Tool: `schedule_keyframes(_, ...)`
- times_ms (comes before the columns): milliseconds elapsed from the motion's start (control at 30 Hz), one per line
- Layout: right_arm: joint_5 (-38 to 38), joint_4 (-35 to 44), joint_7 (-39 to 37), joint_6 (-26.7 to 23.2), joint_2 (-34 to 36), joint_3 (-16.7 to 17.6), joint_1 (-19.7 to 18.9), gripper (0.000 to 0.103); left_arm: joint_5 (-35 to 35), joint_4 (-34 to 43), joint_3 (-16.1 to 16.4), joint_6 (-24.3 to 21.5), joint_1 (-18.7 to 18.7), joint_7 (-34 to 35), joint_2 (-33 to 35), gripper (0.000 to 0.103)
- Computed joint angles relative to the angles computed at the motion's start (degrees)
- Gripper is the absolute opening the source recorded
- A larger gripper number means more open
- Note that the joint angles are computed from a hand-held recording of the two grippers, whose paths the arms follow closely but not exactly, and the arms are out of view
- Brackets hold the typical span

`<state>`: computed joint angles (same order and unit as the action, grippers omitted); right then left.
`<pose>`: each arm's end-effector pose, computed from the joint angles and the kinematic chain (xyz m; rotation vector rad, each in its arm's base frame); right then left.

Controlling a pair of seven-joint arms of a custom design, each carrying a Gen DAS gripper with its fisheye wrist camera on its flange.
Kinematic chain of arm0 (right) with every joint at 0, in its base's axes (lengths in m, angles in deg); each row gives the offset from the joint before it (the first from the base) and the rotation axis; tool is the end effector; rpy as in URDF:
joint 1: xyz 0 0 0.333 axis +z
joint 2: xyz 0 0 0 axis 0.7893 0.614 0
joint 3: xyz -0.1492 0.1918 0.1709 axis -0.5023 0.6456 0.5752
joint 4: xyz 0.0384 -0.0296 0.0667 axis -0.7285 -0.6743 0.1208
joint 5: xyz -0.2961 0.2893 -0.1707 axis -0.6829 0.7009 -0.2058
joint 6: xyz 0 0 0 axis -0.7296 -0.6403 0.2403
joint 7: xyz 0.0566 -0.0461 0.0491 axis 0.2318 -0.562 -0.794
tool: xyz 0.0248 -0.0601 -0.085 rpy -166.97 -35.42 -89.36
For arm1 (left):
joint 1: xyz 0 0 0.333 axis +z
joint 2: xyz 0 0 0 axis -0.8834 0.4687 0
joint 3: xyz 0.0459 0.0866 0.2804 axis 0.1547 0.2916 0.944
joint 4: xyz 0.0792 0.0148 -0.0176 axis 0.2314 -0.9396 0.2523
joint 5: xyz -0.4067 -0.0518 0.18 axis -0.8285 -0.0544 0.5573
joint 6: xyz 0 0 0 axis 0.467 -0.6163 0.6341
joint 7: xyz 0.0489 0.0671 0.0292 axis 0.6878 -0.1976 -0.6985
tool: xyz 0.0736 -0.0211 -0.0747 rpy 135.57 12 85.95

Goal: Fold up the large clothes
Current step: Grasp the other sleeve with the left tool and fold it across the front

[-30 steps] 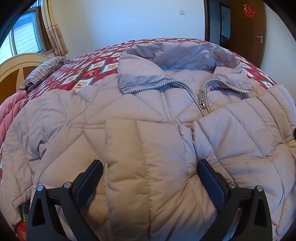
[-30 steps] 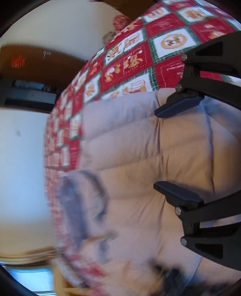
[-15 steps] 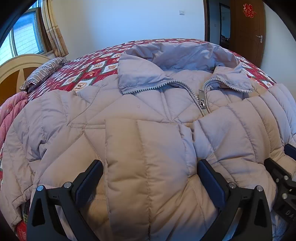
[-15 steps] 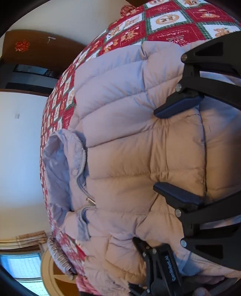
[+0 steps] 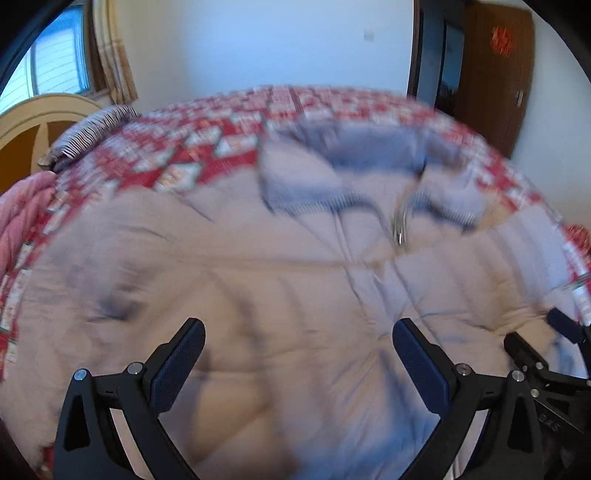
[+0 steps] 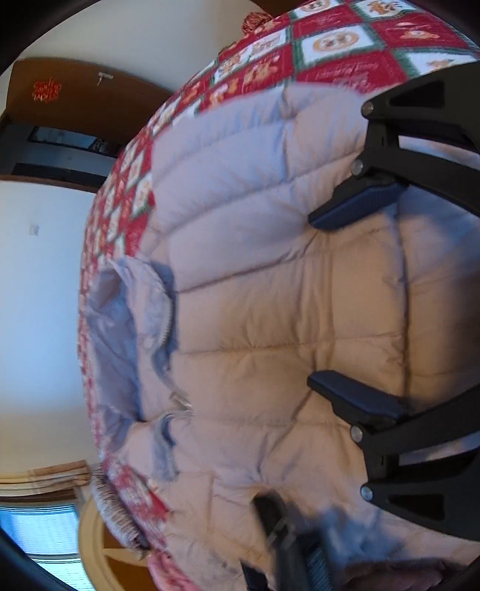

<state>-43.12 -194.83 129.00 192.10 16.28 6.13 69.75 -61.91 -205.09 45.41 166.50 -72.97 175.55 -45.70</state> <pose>0.3851 0.2154 0.4755 -1.2822 2.3118 -0.9214 0.4991 -0.1301 0.5186 -1.1999 2.3746 -0.9050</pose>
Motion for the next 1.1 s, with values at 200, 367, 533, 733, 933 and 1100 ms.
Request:
schedule_keyframes(200,0.27,-0.36,3.15,-7.85,-5.84,4.73,4.21,0.100,1.68,-1.69,6.12,5.35,8.60,6.77,-2.58,0.102)
schedule_keyframes(367,0.85,2.85,1.62,-13.91,-1.99,6.46,7.43,0.101,16.31,3.97,3.75,11.22,24.92,-5.96,8.64,0.102)
schedule_keyframes(533,-0.88,5.81,2.56,-16.13,1.80,6.80,8.92,0.101,16.94,11.91,7.08,3.16,27.80,-10.64,17.45,0.102)
schedule_keyframes(733,-1.60,7.52,3.56,-16.72,4.14,6.15,10.28,0.101,2.82,12.53,8.57,-1.67,24.80,0.20,16.82,0.063)
schedule_keyframes(933,-1.45,6.25,4.64,-17.90,2.60,5.66,11.30,0.101,-1.79,11.22,7.73,-2.32,22.41,6.97,11.24,0.013)
schedule_keyframes(1100,-0.55,3.67,5.91,-17.90,-0.63,5.08,11.62,0.101,-7.52,9.30,8.53,-1.34,16.79,12.55,3.16,0.013)
